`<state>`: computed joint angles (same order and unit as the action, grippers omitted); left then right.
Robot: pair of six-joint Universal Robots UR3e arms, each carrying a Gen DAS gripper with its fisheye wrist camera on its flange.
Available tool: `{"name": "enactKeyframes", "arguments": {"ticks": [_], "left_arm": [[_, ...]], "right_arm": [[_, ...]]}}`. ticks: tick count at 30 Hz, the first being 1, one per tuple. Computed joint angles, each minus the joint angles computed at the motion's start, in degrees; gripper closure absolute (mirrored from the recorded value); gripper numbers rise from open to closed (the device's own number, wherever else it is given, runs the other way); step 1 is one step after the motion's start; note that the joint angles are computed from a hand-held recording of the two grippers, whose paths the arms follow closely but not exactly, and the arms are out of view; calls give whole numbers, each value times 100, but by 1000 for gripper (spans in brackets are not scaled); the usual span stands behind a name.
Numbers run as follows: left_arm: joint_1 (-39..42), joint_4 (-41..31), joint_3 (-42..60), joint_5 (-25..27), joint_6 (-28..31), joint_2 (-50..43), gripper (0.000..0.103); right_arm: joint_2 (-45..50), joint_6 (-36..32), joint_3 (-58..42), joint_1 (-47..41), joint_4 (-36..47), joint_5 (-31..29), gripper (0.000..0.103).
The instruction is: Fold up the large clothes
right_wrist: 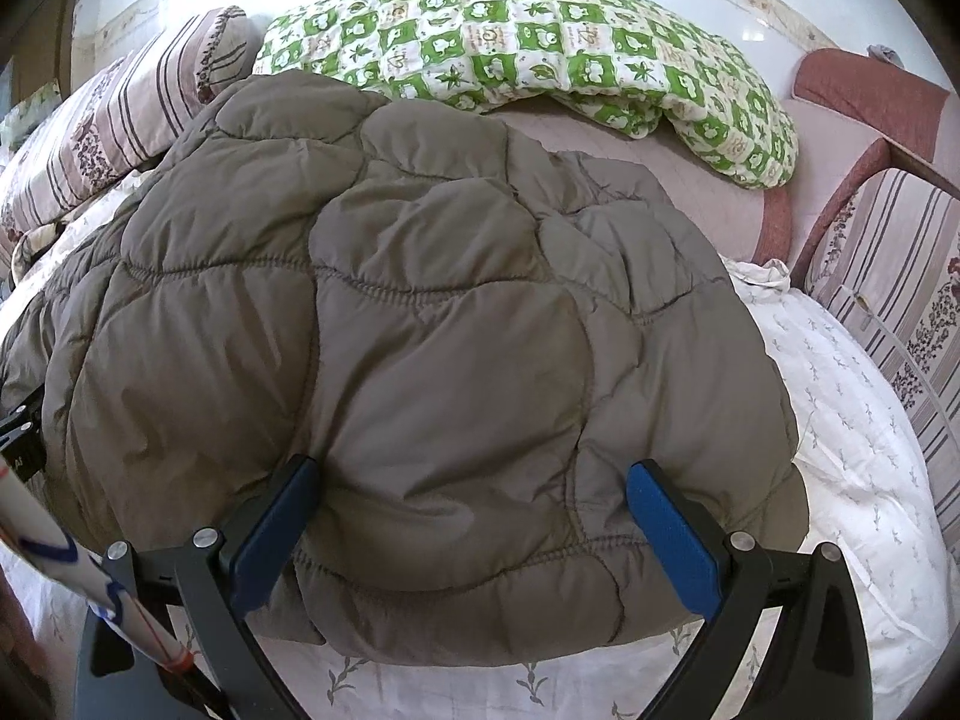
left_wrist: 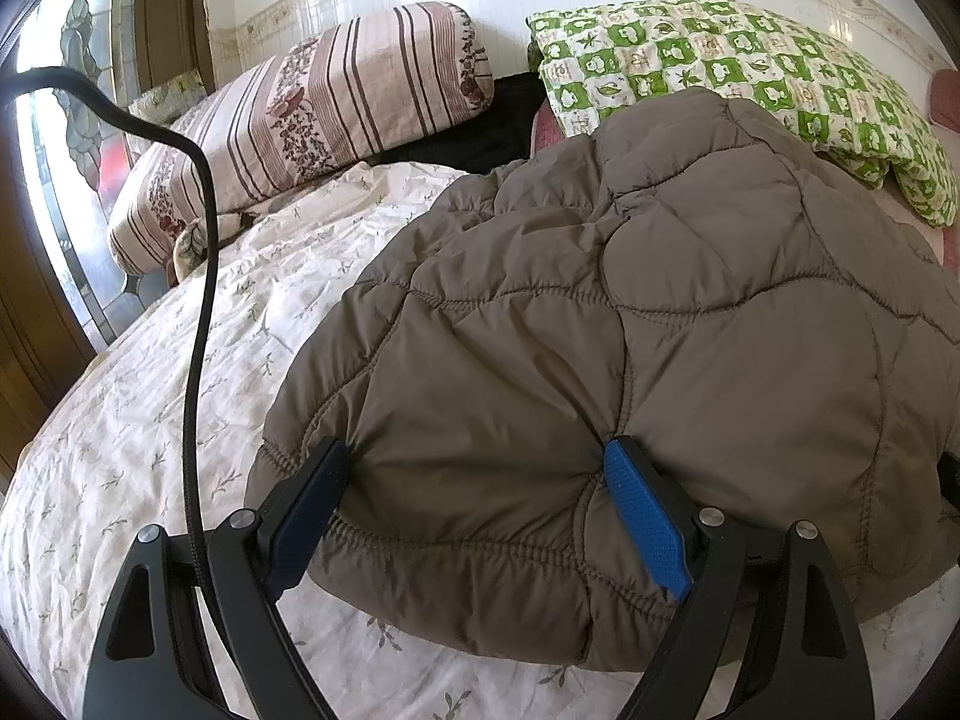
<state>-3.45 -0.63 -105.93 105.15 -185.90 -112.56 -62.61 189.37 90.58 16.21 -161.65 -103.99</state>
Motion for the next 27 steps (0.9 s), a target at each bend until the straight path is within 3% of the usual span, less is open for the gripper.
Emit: {"name": "enactKeyframes", "arguments": {"ticks": [3,6,9,17,22,27], "left_arm": [[356,-431,-174,-616,-147,473,17],[1056,-900,-493,-1696,-325,1121,17],[1601,-1190,-752,-2140,-436,1495,17],[3920,-2485,-1413,-4849,-378,1788,17],[4161,-2453,-1657,-5327,-511,1749,17],[3994,-1677,-1697,-5463,-1034,1299,14]], "right_arm": [[-379,92,338,-253,-80,592,0],[-953,432,1024,-762,-443,1523,0],[-1464,989,1794,-1465,-789,2380,0],[-1984,2439,3948,-3637,-2107,4778,0],[-1359,3322,4448,-4084,-3154,5500,0],[-756,3709,4208,-4012,-3696,5488,0]]}}
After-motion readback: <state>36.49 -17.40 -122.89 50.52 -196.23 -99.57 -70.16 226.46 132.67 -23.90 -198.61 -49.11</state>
